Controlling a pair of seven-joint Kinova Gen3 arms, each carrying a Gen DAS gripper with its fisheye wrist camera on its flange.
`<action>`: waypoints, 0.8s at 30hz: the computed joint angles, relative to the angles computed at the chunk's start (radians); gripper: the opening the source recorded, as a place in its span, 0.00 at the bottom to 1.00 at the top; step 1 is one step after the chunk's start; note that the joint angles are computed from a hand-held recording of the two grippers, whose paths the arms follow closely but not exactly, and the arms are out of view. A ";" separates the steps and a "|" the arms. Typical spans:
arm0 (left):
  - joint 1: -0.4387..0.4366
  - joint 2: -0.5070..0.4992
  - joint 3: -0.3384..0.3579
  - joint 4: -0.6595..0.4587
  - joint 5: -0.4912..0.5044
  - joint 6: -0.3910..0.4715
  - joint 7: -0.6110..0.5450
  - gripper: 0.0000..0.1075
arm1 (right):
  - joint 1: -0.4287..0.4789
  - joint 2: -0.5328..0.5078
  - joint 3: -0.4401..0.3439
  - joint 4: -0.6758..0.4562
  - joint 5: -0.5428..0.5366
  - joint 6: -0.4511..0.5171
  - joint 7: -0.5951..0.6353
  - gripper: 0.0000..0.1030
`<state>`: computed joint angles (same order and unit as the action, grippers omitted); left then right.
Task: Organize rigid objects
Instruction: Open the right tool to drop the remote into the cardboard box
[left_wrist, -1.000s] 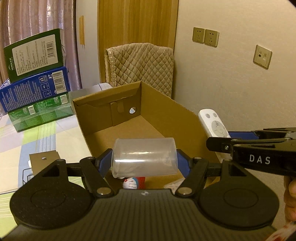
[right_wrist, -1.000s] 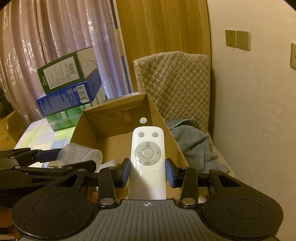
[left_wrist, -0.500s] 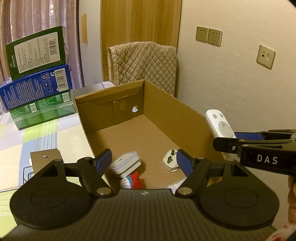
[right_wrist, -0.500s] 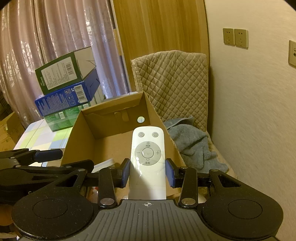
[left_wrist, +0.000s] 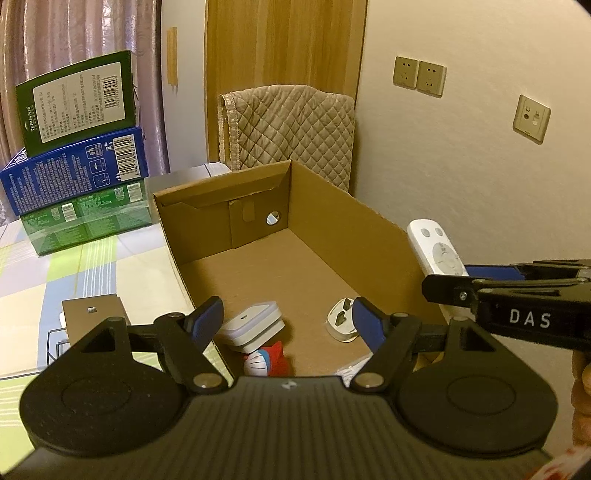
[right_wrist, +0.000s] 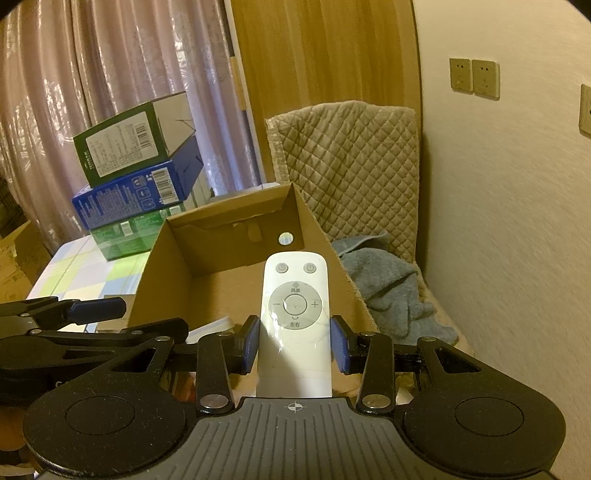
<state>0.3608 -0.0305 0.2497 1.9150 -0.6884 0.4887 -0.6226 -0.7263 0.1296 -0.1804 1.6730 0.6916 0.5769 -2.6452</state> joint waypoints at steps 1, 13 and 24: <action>-0.001 -0.001 0.001 0.002 -0.008 0.000 0.010 0.68 | 0.000 0.002 0.000 -0.002 -0.002 0.001 0.000 0.36; -0.020 -0.016 0.008 0.024 -0.074 0.002 0.108 0.68 | 0.061 0.000 0.018 0.039 -0.150 -0.173 0.053 0.37; -0.054 -0.045 0.014 0.051 -0.051 -0.011 0.119 0.68 | 0.045 -0.020 0.019 0.036 -0.132 -0.116 0.022 0.49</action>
<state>0.3067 -0.0755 0.2635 1.9655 -0.7397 0.4780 -0.5034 -0.6816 0.1093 -0.1611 1.7089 0.5594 0.4605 -2.6229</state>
